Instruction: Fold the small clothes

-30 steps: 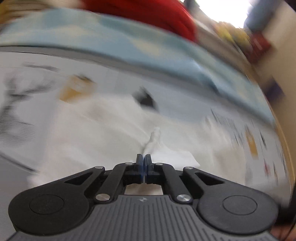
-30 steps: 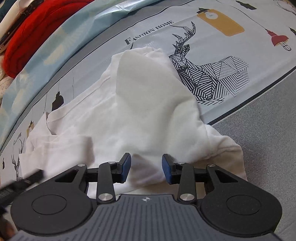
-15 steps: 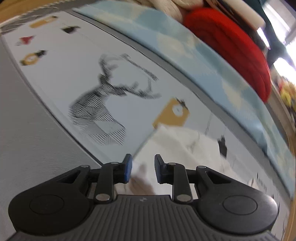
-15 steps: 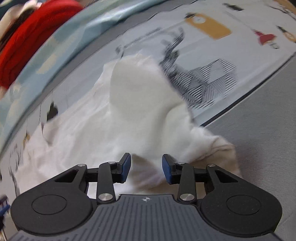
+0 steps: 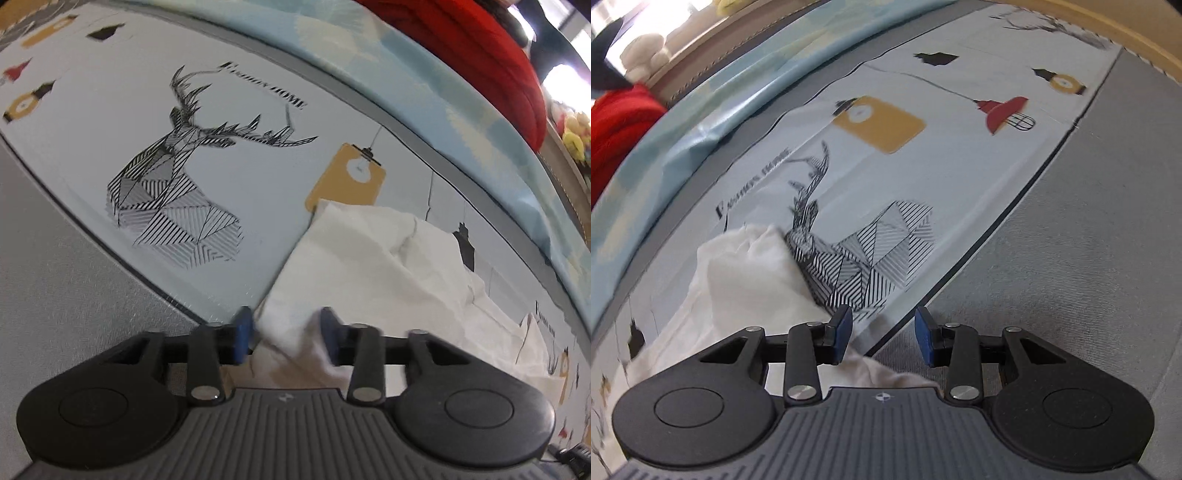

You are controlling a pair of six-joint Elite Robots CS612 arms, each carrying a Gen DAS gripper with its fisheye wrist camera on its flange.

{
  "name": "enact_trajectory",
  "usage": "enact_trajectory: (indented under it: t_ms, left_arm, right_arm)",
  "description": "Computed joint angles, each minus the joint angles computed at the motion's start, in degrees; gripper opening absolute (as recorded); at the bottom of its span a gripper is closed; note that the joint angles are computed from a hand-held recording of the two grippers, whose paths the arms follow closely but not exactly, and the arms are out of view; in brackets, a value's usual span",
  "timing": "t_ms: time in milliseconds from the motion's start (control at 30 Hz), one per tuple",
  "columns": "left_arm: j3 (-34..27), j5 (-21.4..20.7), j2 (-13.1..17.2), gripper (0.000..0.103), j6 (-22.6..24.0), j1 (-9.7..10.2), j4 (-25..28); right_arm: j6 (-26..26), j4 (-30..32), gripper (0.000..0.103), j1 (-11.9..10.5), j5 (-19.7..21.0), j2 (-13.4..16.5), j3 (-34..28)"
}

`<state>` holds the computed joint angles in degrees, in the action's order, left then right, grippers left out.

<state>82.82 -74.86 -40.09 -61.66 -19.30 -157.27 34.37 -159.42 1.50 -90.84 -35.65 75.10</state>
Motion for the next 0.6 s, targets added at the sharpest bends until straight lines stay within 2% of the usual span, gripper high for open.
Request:
enact_trajectory:
  t_ms: [33,200,367,433,533,600]
  left_arm:
    - [-0.1,1.2,-0.1,0.008,0.4,-0.19,0.7]
    - [1.1,5.3,-1.8,0.007,2.2,-1.29,-1.2]
    - [3.9,9.0,-4.9,0.007,1.4,-2.98,-4.0]
    - [4.1,7.8,-5.3,0.008,0.9,-3.07,-2.6]
    - [3.6,4.8,-5.1,0.009,-2.4,-2.32,2.8]
    - [3.5,7.0,-5.0,0.009,-2.9,-2.41,3.5]
  right_arm:
    - [0.8,-0.9,0.039,-0.1,0.4,-0.2,0.4]
    - [5.8,-3.2,0.040,-0.2,4.1,-2.2,3.6]
    - [9.9,-1.0,0.041,-0.4,9.8,-3.1,5.3]
    - [11.4,0.4,0.042,-0.7,11.6,-2.6,5.0]
    - [15.4,0.9,0.043,-1.2,14.2,-1.8,4.8]
    - [16.4,0.7,0.042,-1.2,14.0,-1.4,4.4]
